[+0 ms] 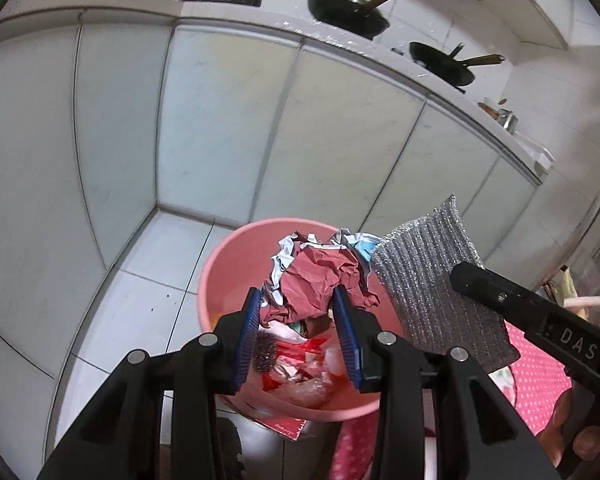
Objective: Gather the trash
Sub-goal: 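Carry the mesh pad and crumpled wrapper over the pink bucket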
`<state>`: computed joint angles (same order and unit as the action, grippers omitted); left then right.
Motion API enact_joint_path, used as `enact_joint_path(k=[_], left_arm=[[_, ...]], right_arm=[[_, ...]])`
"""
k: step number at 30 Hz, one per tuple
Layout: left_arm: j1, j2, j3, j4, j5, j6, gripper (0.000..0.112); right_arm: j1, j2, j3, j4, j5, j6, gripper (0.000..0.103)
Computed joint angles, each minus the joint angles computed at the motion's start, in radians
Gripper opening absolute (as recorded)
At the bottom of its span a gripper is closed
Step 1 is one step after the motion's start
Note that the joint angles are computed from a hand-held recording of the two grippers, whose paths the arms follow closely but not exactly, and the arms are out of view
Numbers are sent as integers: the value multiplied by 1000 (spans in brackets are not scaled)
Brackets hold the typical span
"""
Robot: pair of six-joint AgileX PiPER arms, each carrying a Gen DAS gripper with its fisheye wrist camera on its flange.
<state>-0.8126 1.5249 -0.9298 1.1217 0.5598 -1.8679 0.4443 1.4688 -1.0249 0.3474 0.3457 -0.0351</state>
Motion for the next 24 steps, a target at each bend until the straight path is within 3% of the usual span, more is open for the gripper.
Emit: enact_joint_path(k=[12,24], left_arm=[[80,119,-57,-86,-75,103,36],[117,205,-121,-156,-90,193,39]], right_arm=[[-15,150,-63,-1,-15,9,9],[-50,192,-80,131,-30,-108,9]])
